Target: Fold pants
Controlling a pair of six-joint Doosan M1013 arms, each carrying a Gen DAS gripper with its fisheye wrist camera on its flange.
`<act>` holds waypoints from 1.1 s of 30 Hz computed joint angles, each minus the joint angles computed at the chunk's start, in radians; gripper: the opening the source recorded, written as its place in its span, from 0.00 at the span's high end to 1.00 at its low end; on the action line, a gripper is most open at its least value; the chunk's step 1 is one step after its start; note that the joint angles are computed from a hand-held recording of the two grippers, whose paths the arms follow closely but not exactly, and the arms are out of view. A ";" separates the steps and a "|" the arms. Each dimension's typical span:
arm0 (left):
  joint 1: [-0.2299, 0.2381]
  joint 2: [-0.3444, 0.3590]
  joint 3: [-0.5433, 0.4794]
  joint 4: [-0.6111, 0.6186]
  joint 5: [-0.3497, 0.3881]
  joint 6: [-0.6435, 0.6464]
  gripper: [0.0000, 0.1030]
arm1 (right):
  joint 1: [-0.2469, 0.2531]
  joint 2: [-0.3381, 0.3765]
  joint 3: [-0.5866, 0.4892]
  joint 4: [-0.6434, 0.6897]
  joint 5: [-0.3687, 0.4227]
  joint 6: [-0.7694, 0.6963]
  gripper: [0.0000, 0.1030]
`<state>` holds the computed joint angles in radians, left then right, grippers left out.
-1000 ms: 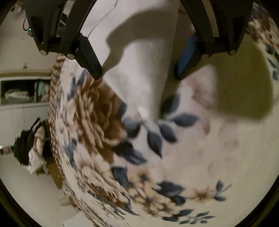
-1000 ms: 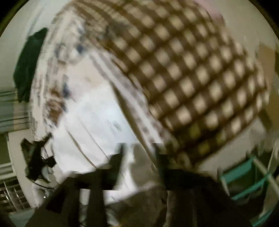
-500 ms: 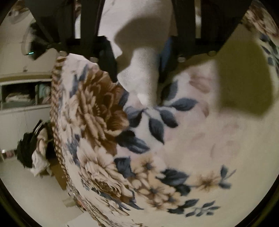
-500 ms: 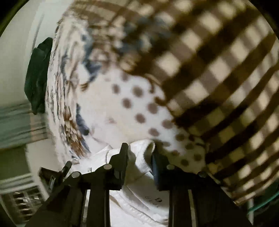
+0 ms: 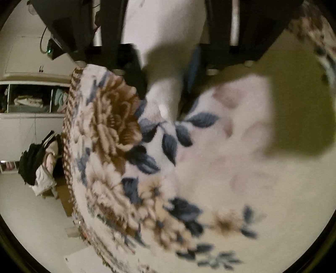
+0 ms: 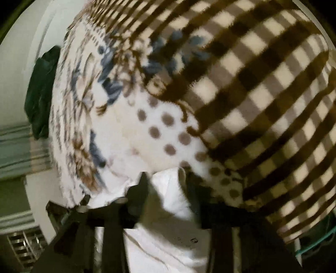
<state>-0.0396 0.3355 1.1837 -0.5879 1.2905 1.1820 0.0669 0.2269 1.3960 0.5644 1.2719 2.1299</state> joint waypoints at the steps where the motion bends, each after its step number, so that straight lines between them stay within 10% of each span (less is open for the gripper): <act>1: 0.005 -0.020 0.018 -0.020 -0.019 0.018 0.12 | -0.009 -0.014 0.015 0.023 -0.002 -0.029 0.11; 8: 0.015 -0.117 0.152 -0.151 -0.034 0.060 0.01 | -0.032 -0.154 0.197 0.095 0.029 -0.039 0.00; 15: -0.003 -0.138 0.231 -0.195 -0.023 0.049 0.01 | 0.011 -0.225 0.406 0.348 -0.120 -0.052 0.00; 33: -0.017 -0.120 0.238 -0.214 0.043 0.107 0.01 | 0.075 -0.232 0.406 0.325 -0.245 -0.154 0.00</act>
<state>-0.0565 0.2158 1.4213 -0.8016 1.3337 1.2893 0.1424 -0.0049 1.8020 0.8893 1.0270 1.9761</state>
